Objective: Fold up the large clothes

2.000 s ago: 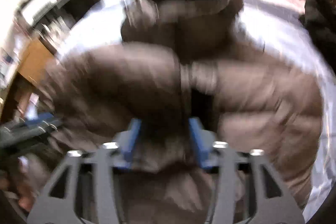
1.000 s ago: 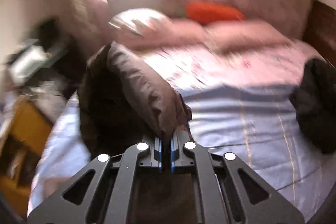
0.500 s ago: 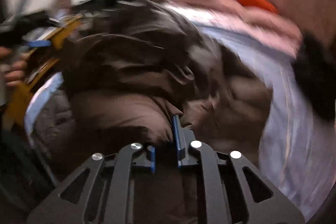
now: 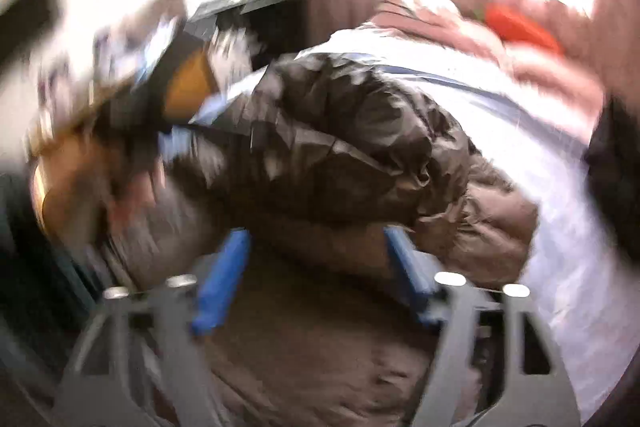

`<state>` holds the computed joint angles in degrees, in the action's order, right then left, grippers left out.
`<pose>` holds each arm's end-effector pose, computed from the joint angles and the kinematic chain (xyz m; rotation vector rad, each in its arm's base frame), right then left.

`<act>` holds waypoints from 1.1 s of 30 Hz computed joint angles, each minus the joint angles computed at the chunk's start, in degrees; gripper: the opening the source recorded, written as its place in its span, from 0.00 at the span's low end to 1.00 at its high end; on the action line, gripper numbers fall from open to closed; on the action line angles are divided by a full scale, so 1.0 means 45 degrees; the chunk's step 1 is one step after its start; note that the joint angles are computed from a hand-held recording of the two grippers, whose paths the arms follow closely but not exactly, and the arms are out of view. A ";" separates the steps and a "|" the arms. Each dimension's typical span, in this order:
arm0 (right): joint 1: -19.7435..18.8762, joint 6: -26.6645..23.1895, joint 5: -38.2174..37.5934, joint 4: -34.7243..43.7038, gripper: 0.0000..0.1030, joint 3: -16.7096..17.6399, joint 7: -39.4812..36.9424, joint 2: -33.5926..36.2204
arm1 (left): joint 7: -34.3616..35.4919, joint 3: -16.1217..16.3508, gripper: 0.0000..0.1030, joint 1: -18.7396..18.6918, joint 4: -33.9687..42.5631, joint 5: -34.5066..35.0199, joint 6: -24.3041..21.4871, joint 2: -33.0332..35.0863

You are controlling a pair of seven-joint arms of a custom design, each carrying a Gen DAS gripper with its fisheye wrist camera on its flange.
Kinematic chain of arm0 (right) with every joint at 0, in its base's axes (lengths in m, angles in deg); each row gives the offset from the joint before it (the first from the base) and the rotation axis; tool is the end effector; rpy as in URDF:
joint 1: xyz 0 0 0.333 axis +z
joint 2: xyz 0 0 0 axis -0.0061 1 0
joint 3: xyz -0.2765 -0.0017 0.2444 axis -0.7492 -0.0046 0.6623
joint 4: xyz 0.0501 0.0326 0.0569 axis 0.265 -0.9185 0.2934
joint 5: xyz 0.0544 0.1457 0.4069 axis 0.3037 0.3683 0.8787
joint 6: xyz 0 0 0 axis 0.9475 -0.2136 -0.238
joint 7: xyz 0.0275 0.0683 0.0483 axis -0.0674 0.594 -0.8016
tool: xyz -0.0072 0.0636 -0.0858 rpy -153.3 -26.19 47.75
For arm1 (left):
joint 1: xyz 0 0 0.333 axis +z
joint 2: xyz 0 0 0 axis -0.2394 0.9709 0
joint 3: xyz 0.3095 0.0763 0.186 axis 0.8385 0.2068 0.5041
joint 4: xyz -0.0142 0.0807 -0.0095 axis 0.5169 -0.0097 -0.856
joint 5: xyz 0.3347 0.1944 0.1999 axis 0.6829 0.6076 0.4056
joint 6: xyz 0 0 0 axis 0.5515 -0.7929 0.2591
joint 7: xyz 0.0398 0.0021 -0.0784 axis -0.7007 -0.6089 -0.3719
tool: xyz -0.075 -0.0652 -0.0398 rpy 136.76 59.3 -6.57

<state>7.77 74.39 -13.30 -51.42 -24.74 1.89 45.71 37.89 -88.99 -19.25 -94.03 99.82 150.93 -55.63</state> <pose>0.5929 0.0796 0.5054 -2.1330 0.9590 -0.0831 0.6206 -0.1359 0.4674 -2.3626 1.5349 -0.5399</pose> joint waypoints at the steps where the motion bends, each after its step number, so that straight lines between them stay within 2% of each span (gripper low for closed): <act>1: 0.0023 0.0041 -0.0216 0.0254 0.35 0.0062 0.0880 0.0239 | -0.0368 0.0023 0.93 -0.0106 0.0253 0.0620 -0.0486 0.0271; 2: 0.0112 0.0596 -0.0464 0.0523 0.28 0.0217 0.1624 0.0642 | -0.0502 0.0058 0.93 -0.0180 0.0379 0.0983 -0.0726 0.0425; 3: 0.0225 0.1271 -0.0641 0.0732 0.25 0.0401 0.1942 0.1023 | -0.0685 0.0097 0.93 -0.0298 0.0550 0.1476 -0.1017 0.0641; 5: 0.0360 0.1691 -0.1209 0.1335 0.24 0.0725 0.2767 0.1739 | -0.0720 0.0152 0.93 -0.0414 0.0740 0.1773 -0.1431 0.0941; 8: 0.0419 0.1852 -0.1238 0.2265 0.24 0.1274 0.3251 0.2873 | -0.0500 0.0221 0.93 -0.0309 0.0710 0.1021 -0.1555 0.1178; 10: 0.0791 0.2160 -0.3165 0.2755 0.24 0.1352 0.5185 0.3649 | -0.0389 0.0300 0.94 -0.0214 0.0581 0.0602 -0.1463 0.1223; 11: 0.0984 0.1970 -0.4222 0.3208 0.25 0.1256 0.6543 0.4318 | -0.0209 0.0345 0.94 -0.0166 0.0643 0.0508 -0.1560 0.1328; 13: 0.1196 0.1774 -0.5497 0.3765 0.22 0.1127 0.8234 0.5334 | 0.0339 0.0370 0.94 -0.0069 0.0800 0.0194 -0.1778 0.1554; 15: 0.0849 0.1870 -0.5391 0.3855 0.22 0.1495 0.8363 0.5695 | 0.1062 0.0344 0.94 0.0087 0.0832 -0.0497 -0.1811 0.1751; 18: 0.0232 0.0740 -0.5465 0.4249 0.22 0.1888 0.9074 0.5538 | 0.1155 0.0462 0.94 0.0072 0.0774 -0.0728 -0.1842 0.1653; 20: -0.0608 0.0755 -0.3973 0.3975 0.22 0.2537 0.8066 0.4759 | 0.1035 0.0588 0.94 -0.0013 0.0773 -0.0302 -0.1834 0.1577; 21: -0.1056 0.1010 -0.2534 0.3836 0.22 0.2932 0.6860 0.4339 | 0.0938 0.0617 0.94 -0.0044 0.0787 -0.0153 -0.1848 0.1587; 22: -0.1158 0.1105 -0.1691 0.3893 0.22 0.3015 0.6224 0.4118 | 0.0815 0.0627 0.95 -0.0062 0.0786 -0.0106 -0.1861 0.1604; 24: -0.0817 0.1466 -0.1309 0.4476 0.22 0.2828 0.6257 0.4085 | 0.0519 0.0573 0.95 -0.0080 0.0754 -0.0349 -0.1945 0.1633; 26: -0.0377 0.1139 -0.2278 0.5648 0.22 0.2627 0.7040 0.4736 | 0.0592 0.0532 0.95 -0.0020 0.0756 -0.0618 -0.2024 0.1642; 27: 0.0289 0.1104 -0.3892 0.6487 0.22 0.2197 0.8247 0.5388 | 0.0746 0.0536 0.95 0.0043 0.0772 -0.0719 -0.2040 0.1662; 28: 0.0558 0.0970 -0.4879 0.7063 0.22 0.2021 0.9020 0.5911 | 0.0959 0.0542 0.96 0.0128 0.0766 -0.0854 -0.2061 0.1676; 30: 0.1270 -0.0120 -0.7262 0.8710 0.22 0.1455 1.1233 0.7468 | 0.1124 0.0567 0.98 0.0179 0.0812 -0.0941 -0.2143 0.1779; 31: 0.1398 -0.0374 -0.7687 0.9052 0.22 0.1341 1.1669 0.7956 | 0.1143 0.0558 0.98 0.0159 0.0974 -0.0977 -0.2204 0.1978; 33: 0.1050 -0.0411 -0.7685 0.8956 0.23 0.1705 1.1820 0.8222 | 0.1359 0.0589 0.98 0.0210 0.0945 -0.1112 -0.2166 0.2047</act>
